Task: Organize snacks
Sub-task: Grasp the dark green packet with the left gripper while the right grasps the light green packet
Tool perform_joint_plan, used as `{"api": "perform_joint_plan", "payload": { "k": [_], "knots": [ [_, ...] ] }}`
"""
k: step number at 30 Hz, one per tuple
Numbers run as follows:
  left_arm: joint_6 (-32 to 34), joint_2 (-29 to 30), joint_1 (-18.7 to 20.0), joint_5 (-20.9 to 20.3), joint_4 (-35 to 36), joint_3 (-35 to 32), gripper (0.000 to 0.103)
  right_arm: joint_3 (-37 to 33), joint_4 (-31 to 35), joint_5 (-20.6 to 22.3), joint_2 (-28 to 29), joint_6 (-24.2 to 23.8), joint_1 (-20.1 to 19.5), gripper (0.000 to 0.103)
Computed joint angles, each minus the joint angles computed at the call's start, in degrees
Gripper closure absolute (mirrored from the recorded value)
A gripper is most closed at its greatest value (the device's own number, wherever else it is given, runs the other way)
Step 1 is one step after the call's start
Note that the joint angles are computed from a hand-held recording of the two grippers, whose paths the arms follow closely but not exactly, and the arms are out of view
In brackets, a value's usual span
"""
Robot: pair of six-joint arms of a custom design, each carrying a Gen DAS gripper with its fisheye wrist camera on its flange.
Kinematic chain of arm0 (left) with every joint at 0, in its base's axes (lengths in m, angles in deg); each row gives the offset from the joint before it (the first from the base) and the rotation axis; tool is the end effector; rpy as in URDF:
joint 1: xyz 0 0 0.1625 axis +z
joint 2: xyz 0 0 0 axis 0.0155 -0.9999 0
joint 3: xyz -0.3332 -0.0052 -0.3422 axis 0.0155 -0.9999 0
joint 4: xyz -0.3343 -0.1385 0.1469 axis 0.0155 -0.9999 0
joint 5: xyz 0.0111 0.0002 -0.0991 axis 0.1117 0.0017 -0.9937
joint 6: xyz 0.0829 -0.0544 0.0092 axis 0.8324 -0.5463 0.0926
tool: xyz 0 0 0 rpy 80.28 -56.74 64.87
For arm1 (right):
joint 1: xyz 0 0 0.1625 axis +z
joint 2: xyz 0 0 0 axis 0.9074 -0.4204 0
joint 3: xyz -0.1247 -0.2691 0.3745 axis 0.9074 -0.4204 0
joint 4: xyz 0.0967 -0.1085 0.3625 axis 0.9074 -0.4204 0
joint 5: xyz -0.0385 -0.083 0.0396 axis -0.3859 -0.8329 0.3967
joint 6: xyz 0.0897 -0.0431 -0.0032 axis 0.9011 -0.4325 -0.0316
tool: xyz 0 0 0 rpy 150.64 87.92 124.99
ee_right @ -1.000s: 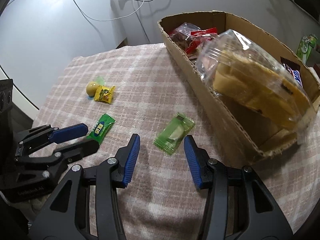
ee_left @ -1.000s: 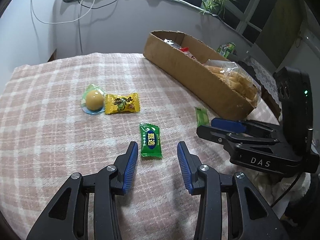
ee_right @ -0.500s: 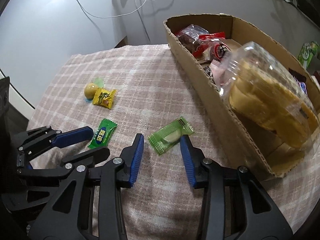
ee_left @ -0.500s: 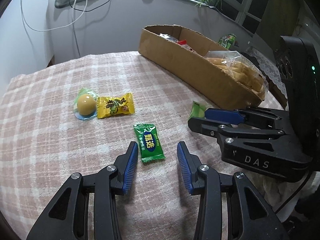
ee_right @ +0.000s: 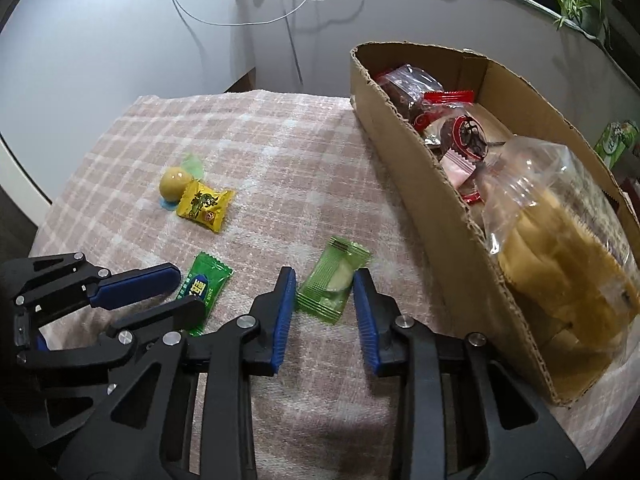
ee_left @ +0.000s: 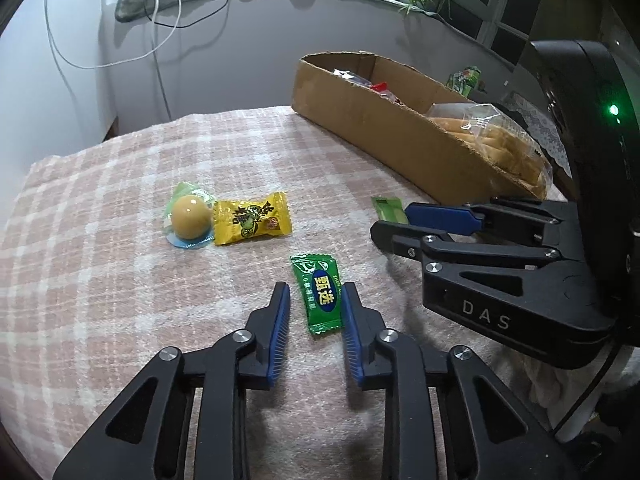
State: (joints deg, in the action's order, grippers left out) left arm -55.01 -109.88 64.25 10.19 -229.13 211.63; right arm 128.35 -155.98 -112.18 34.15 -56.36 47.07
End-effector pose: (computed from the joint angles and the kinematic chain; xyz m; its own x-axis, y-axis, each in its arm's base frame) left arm 0.0132 -0.4536 0.2231 -0.8105 -0.0442 -0.5841 0.3396 0.7772 -0.5298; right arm 0.3243 -0.5495 -0.1151 -0.5633 -0.6684 0.4857 -0.7778 0.6274 -0.0386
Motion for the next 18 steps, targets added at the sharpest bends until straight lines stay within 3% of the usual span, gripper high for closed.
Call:
{"api": "perform_joint_plan", "payload": {
  "k": [8, 18],
  "knots": [
    [0.64, 0.39, 0.02, 0.28, -1.38, 0.33, 0.091, 1.92, 0.69, 2.07, -1.55, -0.78, -0.89, 0.076],
    [-1.01, -0.35, -0.33, 0.16, -0.89, 1.03, 0.094, 3.34, -0.57, 2.66, -1.97, -2.13, -1.14, 0.076]
  ]
}}
